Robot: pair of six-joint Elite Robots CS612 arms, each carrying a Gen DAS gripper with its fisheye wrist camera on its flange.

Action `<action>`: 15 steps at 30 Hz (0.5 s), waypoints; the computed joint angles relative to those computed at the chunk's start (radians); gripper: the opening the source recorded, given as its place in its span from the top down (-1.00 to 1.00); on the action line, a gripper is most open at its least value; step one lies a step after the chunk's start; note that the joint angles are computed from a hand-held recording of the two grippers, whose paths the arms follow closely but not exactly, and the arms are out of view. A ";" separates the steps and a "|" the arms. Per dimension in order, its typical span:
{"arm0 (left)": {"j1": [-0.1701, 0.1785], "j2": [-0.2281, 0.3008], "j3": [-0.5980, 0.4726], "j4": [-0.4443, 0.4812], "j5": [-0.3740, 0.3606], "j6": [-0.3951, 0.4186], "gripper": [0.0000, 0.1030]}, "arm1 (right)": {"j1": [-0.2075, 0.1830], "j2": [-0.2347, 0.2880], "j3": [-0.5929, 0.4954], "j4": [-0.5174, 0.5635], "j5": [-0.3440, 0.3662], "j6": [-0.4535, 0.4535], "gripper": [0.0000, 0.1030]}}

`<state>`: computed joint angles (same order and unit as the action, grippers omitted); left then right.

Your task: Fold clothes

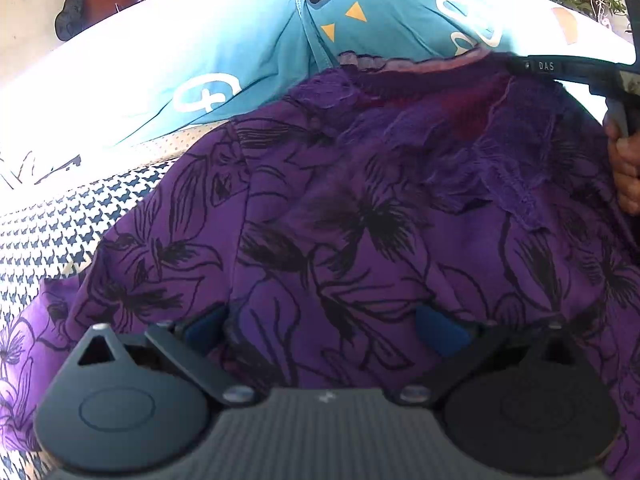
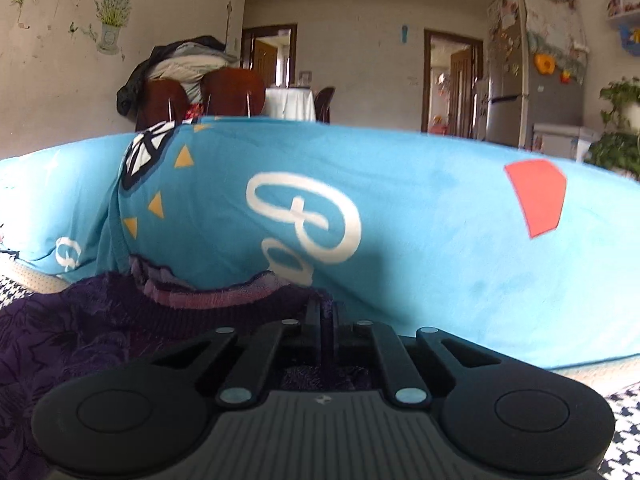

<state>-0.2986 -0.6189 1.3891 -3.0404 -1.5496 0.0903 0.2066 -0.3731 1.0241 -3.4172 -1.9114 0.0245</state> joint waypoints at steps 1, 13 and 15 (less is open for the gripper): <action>0.000 0.000 0.001 -0.001 0.001 0.001 -1.00 | 0.001 0.007 -0.010 0.019 -0.016 -0.004 0.86; -0.011 0.004 0.006 -0.024 0.026 0.003 -1.00 | -0.026 -0.040 0.040 0.156 0.096 0.114 0.16; -0.012 0.002 0.003 -0.016 0.024 -0.003 -1.00 | -0.021 -0.054 0.054 0.171 0.093 0.100 0.10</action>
<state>-0.3103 -0.6166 1.3922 -3.0568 -1.5254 0.0876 0.1855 -0.4269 1.0783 -3.2463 -1.8182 0.1243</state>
